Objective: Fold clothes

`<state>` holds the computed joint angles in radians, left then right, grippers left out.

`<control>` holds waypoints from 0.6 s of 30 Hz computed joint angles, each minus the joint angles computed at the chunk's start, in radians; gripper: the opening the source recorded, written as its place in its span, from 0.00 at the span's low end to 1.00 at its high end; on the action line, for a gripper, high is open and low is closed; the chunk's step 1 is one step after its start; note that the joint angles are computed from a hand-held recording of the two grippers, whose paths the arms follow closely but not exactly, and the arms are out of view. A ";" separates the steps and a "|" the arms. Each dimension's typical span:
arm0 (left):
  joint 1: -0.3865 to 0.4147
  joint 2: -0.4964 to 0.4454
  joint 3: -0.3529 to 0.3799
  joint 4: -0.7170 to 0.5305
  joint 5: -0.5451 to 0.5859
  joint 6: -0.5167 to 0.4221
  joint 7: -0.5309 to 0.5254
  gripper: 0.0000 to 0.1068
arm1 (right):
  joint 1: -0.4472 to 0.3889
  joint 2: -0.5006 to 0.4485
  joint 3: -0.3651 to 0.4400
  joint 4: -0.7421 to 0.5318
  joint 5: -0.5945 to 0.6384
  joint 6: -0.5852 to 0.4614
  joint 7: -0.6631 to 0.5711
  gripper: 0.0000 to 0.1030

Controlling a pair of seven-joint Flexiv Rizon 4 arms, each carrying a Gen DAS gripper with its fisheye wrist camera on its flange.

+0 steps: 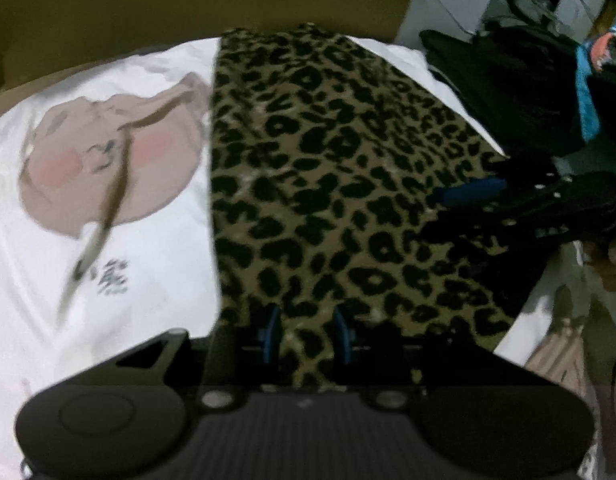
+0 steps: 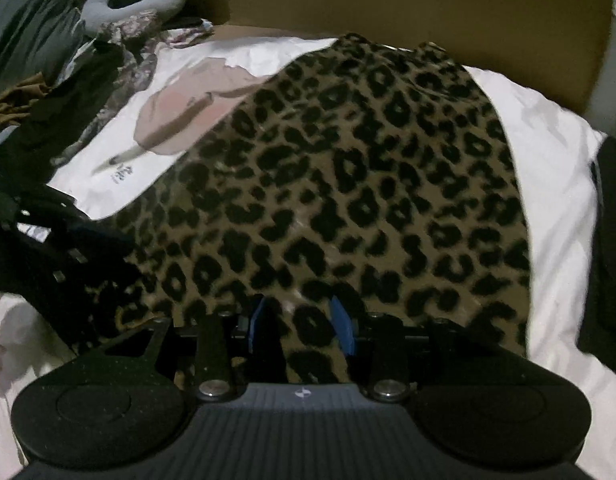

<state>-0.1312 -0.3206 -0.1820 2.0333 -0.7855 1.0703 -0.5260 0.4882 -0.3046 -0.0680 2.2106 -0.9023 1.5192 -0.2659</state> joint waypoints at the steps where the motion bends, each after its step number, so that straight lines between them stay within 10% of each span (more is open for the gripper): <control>1: 0.000 0.004 0.010 0.001 0.014 -0.005 -0.018 0.30 | 0.000 0.010 -0.003 0.013 -0.004 -0.001 0.006 0.41; 18: -0.005 -0.024 -0.033 -0.069 -0.095 0.083 -0.040 0.29 | -0.154 0.063 0.042 0.010 -0.261 -0.029 0.195 0.41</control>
